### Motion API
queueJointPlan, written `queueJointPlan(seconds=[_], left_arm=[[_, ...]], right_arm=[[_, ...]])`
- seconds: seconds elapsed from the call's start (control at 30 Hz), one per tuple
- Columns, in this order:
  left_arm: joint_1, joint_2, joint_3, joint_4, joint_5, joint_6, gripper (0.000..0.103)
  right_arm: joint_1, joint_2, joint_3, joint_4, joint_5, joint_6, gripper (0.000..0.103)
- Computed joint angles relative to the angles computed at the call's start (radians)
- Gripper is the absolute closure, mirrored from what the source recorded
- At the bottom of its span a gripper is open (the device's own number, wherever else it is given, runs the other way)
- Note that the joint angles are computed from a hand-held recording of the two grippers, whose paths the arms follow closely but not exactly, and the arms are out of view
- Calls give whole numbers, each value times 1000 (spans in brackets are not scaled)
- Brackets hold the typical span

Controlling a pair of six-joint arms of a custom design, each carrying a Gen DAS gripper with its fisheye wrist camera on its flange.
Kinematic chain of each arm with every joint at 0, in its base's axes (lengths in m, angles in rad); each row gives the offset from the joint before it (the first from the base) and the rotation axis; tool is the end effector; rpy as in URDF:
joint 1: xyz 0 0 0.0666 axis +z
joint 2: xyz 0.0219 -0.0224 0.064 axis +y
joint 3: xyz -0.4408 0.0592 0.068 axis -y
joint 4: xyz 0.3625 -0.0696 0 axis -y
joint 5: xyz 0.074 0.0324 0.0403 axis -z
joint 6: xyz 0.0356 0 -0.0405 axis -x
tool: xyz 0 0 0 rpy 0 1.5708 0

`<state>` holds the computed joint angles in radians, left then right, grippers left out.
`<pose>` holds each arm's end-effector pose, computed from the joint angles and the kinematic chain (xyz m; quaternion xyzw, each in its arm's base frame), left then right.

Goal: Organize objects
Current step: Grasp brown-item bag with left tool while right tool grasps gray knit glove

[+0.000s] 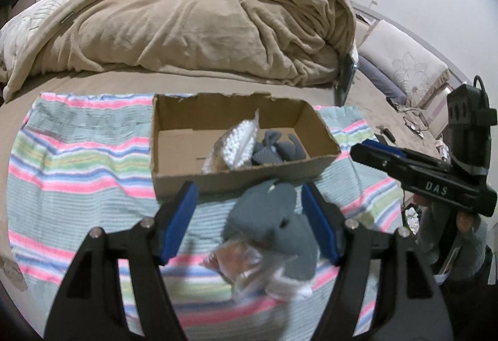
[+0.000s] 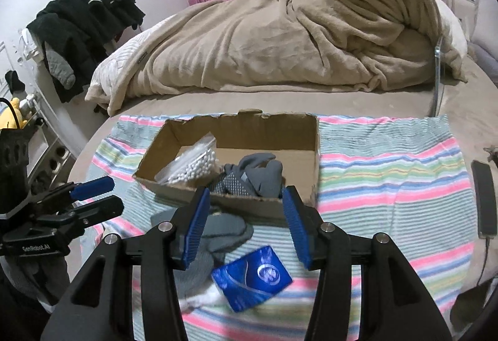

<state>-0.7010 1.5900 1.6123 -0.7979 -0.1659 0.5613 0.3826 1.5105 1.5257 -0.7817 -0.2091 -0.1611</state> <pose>0.4151 -0.3432 0.5016 0.0321 0.9188 -0.1660 0.3566 0.4649 0.1946 0.5046 -0.1417 0.9051 0.1970 0.3492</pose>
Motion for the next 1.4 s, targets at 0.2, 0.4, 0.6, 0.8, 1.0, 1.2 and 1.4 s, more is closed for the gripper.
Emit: queueJointPlan(seconds=[0.2, 0.4, 0.6, 0.8, 1.0, 1.2, 1.4], left_arm=[[-16, -35, -48, -2, -10, 43, 32], [-26, -60, -104, -2, -11, 92, 32], [-22, -72, -152, 5, 0, 135, 32], [-11, -80, -179, 17, 7, 151, 32], [4, -90, -209, 44, 35, 167, 22], [13, -89, -223, 46, 43, 180, 22], [15, -78, -222, 48, 74, 177, 22]], right_arm=[[5, -32, -33, -4, -1, 0, 43], [15, -43, -55, -8, -4, -5, 42], [40, -29, -62, -20, -7, 0, 42], [71, -4, -60, -31, -6, 10, 42], [101, 33, -52, -46, -29, 27, 42], [126, 68, -36, -66, -30, 39, 42], [145, 92, -40, -69, -35, 65, 47]])
